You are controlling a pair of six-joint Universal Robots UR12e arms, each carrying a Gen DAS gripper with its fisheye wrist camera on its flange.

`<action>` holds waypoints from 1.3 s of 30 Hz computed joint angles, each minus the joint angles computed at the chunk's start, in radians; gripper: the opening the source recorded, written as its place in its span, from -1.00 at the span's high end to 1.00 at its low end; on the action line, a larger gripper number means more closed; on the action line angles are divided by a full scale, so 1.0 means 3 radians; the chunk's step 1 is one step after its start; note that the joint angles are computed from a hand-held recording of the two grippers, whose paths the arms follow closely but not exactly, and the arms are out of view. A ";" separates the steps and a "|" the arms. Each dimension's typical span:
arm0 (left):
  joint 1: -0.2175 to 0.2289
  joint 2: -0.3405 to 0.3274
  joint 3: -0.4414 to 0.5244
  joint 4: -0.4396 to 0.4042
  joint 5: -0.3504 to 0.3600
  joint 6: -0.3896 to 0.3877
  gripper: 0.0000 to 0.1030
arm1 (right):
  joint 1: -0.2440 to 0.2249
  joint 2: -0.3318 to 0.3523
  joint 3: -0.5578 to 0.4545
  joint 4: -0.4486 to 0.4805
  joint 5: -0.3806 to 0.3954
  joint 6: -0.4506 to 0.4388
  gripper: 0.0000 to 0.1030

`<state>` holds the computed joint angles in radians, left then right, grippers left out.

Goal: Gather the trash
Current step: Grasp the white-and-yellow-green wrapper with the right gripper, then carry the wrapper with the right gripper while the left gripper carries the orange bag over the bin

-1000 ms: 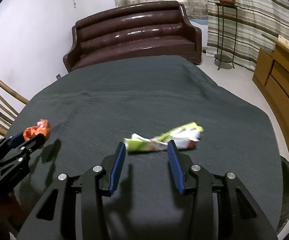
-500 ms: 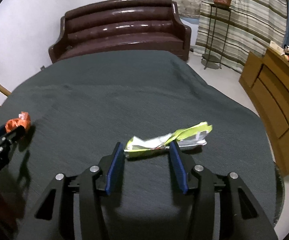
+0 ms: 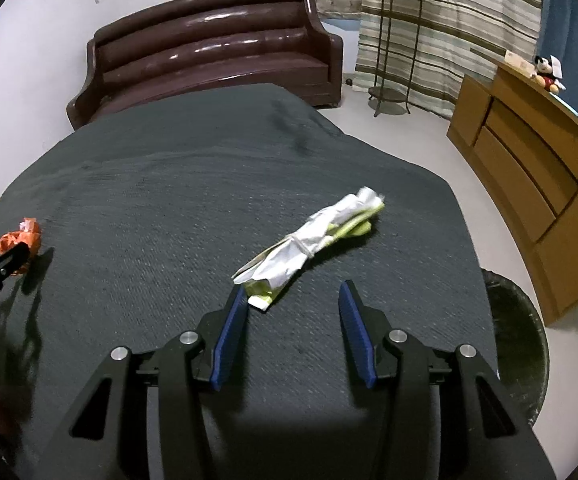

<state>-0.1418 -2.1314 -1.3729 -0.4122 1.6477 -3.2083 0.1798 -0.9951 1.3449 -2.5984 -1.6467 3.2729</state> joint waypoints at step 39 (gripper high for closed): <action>-0.0064 -0.0024 0.0024 0.0020 -0.0141 -0.0036 0.12 | -0.0090 -0.0081 0.0140 -0.0143 0.0350 -0.0042 0.66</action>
